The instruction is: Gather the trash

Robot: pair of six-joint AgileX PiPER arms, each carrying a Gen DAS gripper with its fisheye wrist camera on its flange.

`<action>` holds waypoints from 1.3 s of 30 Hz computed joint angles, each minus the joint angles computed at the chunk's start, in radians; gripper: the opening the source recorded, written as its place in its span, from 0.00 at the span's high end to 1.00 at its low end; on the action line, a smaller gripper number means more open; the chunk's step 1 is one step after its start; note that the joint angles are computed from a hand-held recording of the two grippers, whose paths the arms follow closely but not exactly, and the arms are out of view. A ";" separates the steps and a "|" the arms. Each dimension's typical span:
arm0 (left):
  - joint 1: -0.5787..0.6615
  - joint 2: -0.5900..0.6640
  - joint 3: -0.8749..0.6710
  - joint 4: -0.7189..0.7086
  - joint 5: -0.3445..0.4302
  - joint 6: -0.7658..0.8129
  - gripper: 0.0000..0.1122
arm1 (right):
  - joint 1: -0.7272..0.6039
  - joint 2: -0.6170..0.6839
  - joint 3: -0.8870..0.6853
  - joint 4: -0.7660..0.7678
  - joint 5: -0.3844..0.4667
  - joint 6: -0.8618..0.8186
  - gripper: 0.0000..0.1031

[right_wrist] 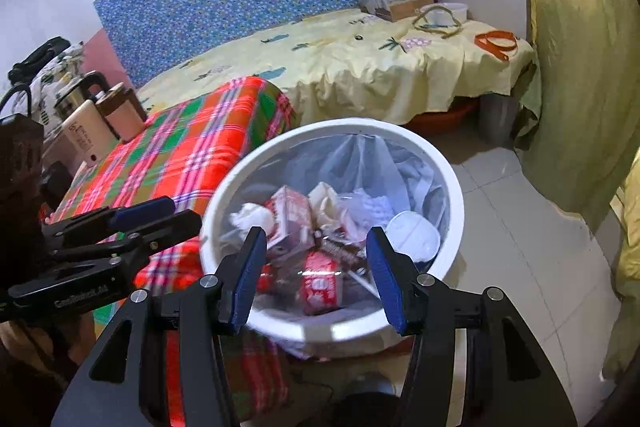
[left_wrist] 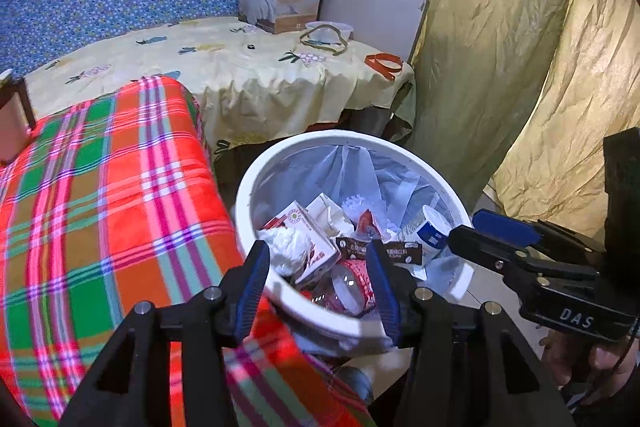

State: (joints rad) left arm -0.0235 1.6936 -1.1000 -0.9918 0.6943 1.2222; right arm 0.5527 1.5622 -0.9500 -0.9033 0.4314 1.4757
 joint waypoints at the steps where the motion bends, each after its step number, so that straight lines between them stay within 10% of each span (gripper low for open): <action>1: 0.011 -0.020 0.022 -0.009 0.000 0.012 0.53 | 0.015 -0.006 0.002 -0.011 0.012 0.014 0.48; 39: 0.436 -0.440 0.439 -0.152 0.127 0.344 0.53 | 0.431 -0.067 0.034 -0.200 0.310 0.310 0.48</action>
State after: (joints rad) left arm 0.4125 1.2539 -0.6615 -1.1439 0.8213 1.5662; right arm 0.9834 1.4950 -0.9156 -1.1038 0.7411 1.7860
